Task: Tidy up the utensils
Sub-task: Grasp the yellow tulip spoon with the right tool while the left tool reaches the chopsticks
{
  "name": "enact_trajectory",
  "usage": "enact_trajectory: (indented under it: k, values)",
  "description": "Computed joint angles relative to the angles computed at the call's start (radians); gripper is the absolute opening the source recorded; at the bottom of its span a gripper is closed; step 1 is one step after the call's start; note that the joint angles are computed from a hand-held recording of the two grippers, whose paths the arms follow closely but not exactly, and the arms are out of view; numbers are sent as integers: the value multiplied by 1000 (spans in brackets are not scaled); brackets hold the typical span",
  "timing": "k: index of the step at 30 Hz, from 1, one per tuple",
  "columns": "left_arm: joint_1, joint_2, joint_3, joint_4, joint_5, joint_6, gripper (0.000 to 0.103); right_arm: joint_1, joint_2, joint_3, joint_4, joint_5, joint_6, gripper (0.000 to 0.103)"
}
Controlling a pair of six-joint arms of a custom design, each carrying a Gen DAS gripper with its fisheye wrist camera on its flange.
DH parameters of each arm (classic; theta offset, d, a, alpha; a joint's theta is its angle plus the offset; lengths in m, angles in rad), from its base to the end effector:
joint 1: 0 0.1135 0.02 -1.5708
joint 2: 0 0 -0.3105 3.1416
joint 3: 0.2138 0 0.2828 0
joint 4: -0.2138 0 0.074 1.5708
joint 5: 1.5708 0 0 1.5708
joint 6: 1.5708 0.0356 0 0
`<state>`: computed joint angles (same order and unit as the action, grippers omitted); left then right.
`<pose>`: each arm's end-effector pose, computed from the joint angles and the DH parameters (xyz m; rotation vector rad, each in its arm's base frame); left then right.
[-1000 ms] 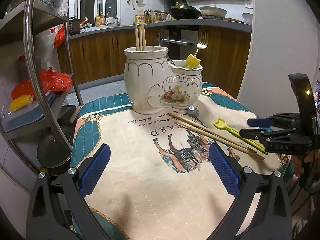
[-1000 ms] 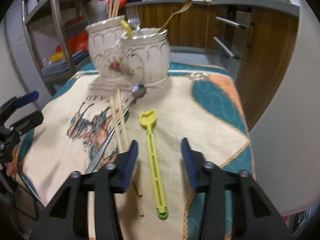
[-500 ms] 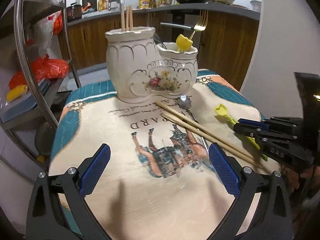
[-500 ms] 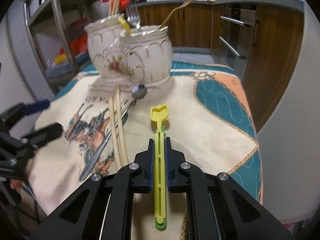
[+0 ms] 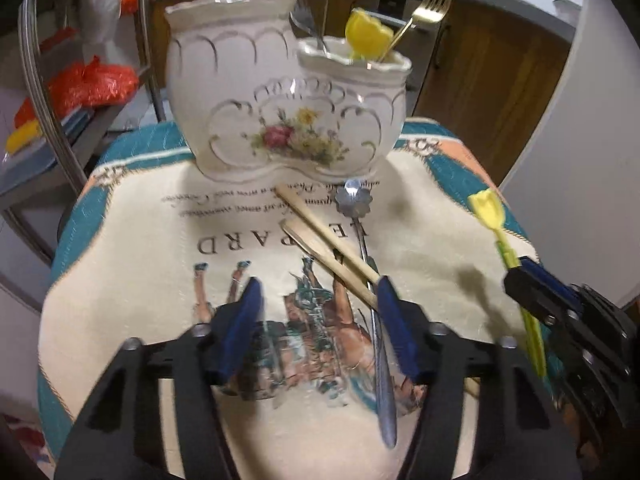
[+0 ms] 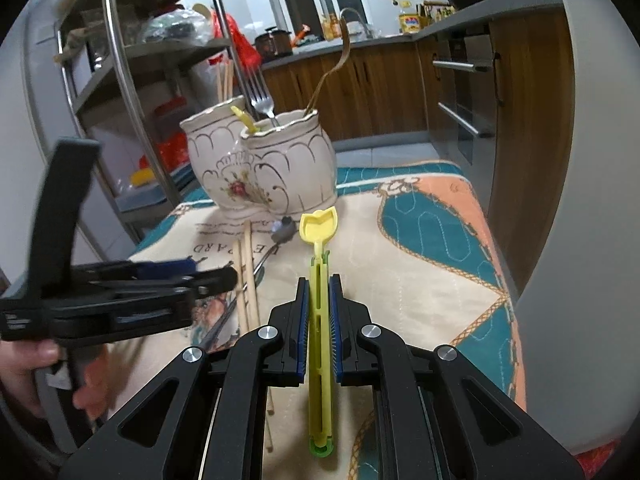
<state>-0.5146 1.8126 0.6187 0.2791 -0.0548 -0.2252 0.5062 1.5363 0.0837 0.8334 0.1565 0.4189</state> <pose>0.2784 -0.1552 0.0933 0.3374 2.4773 -0.2437 0.1692 0.0874 0.0931 -0.0072 2.2032 0.3517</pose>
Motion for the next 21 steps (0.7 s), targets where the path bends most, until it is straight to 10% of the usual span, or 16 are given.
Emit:
enact_trajectory:
  k: [10, 14, 21]
  values:
    - [-19, 35, 94, -107, -12, -111, 48, -31, -12, -34, 67, -56, -17, 11]
    - [-40, 40, 111, -137, -54, -78, 4, -39, -18, -47, 83, -68, -16, 11]
    - [13, 16, 74, -97, 82, -109, 3, -44, -18, -55, 97, -76, -14, 11]
